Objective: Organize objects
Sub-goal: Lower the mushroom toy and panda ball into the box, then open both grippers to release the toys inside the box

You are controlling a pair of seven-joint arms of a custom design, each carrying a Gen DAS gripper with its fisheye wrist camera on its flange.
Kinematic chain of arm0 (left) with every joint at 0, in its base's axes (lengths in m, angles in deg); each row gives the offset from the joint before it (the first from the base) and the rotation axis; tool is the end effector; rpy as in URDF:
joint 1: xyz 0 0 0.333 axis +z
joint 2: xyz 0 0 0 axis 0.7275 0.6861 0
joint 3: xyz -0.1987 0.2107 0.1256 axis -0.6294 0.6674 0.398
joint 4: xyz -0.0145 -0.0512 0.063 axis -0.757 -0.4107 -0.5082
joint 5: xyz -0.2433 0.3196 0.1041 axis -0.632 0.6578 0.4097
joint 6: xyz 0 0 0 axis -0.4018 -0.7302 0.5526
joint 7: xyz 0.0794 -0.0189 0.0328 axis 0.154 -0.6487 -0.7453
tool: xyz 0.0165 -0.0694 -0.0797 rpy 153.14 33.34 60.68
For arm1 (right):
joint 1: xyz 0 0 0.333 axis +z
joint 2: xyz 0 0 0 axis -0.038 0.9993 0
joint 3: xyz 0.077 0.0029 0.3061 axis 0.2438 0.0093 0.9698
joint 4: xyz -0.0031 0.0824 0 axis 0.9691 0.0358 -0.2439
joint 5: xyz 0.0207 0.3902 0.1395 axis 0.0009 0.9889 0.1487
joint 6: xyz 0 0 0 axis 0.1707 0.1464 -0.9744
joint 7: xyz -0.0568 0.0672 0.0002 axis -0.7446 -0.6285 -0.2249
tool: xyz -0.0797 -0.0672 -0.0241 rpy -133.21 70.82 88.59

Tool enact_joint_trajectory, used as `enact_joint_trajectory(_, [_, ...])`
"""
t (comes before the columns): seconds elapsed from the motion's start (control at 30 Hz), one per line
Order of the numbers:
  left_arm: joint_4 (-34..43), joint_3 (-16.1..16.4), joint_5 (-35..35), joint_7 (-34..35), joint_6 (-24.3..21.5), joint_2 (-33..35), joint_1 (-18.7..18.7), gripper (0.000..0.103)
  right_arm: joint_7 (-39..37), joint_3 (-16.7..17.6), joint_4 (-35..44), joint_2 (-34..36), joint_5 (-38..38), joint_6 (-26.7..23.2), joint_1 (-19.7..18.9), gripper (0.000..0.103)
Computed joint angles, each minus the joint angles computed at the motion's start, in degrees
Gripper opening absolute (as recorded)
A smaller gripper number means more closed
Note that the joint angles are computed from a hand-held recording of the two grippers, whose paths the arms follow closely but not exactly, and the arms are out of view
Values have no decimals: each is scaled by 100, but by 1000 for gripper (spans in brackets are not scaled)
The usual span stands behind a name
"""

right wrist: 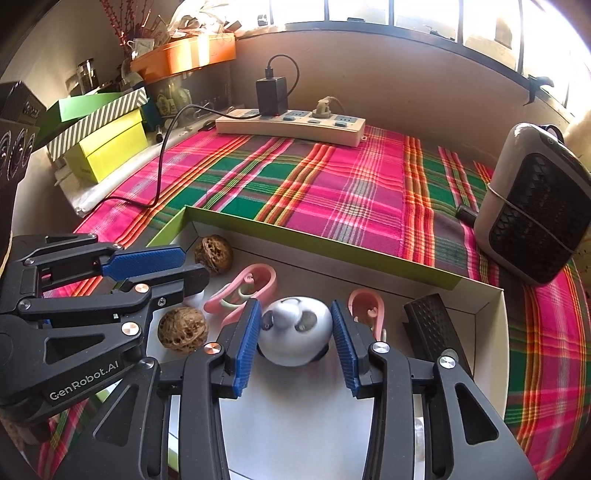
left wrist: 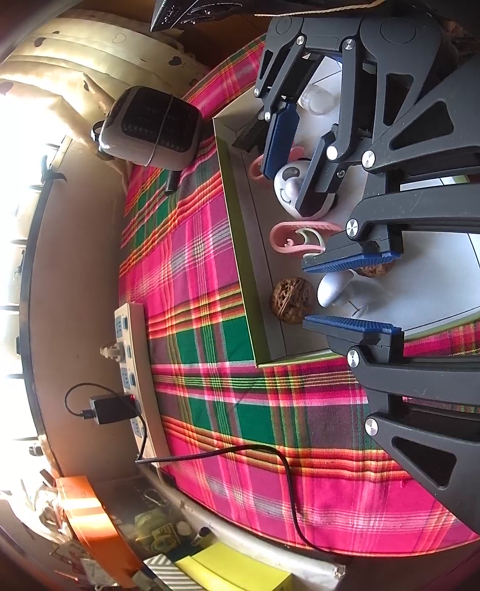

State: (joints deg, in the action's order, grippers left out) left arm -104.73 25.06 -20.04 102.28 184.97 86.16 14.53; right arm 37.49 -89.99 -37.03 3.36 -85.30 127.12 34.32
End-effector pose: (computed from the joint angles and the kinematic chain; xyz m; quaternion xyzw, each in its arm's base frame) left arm 0.5105 -0.4550 0.3732 -0.6523 0.6775 -0.2681 0.2087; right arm 0.5068 0.4076 0.3486 -0.8199 0.4547 -0.1553 0.3112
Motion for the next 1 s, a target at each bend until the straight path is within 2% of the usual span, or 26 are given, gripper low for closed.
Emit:
enact_joint_trajectory(0.17, [-127,-10,135,-149,-28,-148,-34,25,234,-216,-60,-76,-204,40,191,42])
enact_joint_trajectory(0.47, [-268,-148,352,-358,-180,-332,-15,27,677,-371,-253,-255,-572,142,305,45])
enact_joint_trajectory(0.57, [-304,-185,493,-441,-353,-399,-57,27,908,-484,-324,-323,-776,184,394,45])
enact_joint_trajectory(0.9, [-493,-358,676,-738,-493,-605,-40,30,1463,-574,-629,-566,-1163,401,424,45])
enact_joint_trajectory(1.0, [-553,-405,827,-878,-571,-679,-62,30,1769,-754,-727,-653,-1440,480,560,45])
